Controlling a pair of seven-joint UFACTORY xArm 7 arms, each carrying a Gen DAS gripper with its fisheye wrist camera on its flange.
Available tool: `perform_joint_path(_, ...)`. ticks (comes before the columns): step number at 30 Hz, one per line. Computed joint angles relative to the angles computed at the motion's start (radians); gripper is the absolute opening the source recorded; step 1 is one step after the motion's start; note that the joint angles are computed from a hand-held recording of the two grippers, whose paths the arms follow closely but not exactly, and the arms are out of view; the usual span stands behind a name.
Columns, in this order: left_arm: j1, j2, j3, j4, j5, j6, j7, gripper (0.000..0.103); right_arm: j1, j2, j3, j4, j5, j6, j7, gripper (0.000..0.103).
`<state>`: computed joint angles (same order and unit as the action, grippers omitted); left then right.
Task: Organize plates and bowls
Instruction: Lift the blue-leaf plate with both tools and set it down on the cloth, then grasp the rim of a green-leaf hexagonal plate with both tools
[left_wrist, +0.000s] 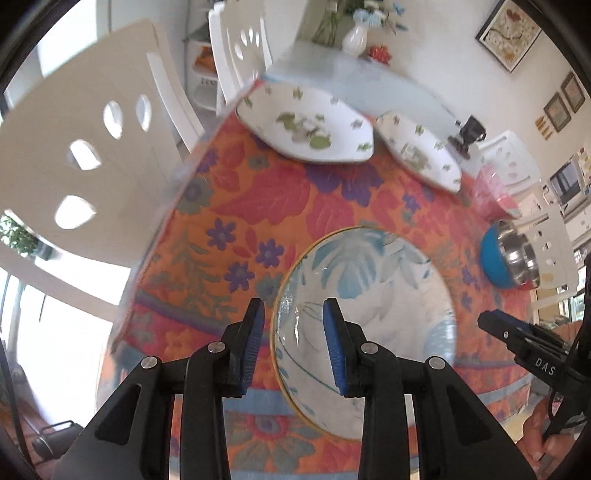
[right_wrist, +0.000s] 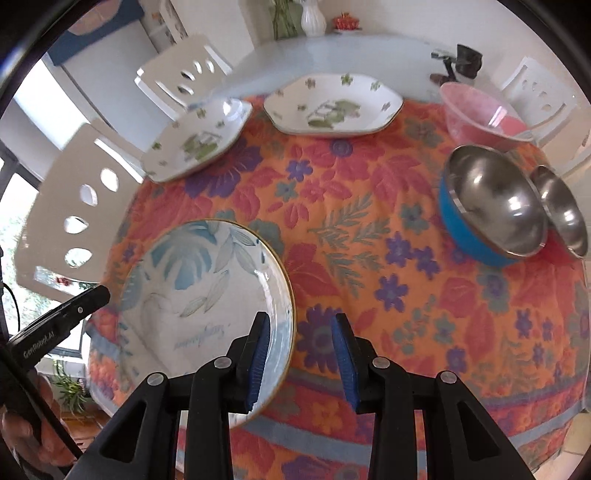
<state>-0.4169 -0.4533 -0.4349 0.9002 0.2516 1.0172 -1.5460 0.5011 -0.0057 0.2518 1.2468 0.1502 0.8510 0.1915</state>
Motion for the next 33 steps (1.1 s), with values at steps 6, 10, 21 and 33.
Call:
perform_joint_path(6, -0.002, 0.028, -0.073, 0.148, 0.056, 0.092, -0.069, 0.036, -0.005, -0.159, -0.017, -0.104, 0.098, -0.048, -0.092, 0.058)
perform_joint_path(10, -0.003, 0.027, -0.106, 0.211, 0.103, 0.143, -0.116, 0.063, 0.001, -0.210, -0.027, -0.120, 0.138, -0.048, -0.139, 0.061)
perform_joint_path(21, 0.039, -0.074, -0.034, 0.188, 0.145, 0.168, -0.014, 0.067, -0.007, -0.101, -0.001, 0.028, 0.083, -0.061, -0.122, 0.079)
perform_joint_path(33, 0.157, -0.018, 0.284, -0.019, -0.047, -0.261, 0.438, 0.065, 0.110, 0.553, -0.025, 0.756, -0.045, 0.043, 0.120, 0.079)
